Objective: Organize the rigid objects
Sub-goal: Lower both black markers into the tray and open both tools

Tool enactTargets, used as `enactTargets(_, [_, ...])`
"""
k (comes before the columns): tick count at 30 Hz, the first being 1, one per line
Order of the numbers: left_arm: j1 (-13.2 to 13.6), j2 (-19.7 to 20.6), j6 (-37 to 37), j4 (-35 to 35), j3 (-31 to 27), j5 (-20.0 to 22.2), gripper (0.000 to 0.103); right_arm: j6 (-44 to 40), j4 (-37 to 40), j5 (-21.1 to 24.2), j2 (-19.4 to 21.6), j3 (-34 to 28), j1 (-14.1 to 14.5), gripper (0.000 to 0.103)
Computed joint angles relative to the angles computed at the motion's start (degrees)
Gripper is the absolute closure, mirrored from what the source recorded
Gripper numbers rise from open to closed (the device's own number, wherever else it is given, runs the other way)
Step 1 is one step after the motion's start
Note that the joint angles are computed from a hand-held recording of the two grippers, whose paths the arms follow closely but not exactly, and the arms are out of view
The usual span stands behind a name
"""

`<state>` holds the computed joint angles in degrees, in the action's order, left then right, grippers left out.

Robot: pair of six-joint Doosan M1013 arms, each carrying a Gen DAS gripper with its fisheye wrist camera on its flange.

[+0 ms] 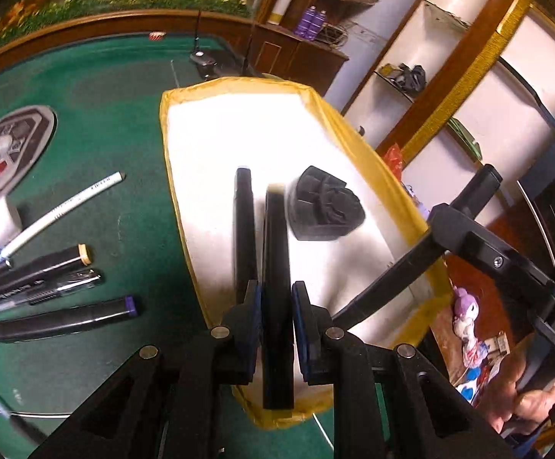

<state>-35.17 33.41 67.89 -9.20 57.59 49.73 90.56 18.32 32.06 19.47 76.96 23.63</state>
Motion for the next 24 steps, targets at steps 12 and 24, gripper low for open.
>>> enactTargets(12, [-0.1,-0.2,0.0,0.2,1.1,-1.3,0.087,6.0,-6.3,9.1,8.6,-10.8,0.8,0.088])
enactTargets(24, [0.4,-2.8,3.2,-3.1,4.4,-2.9,0.087,6.7,-2.6,4.4,6.4,-6.6,0.9,0.08])
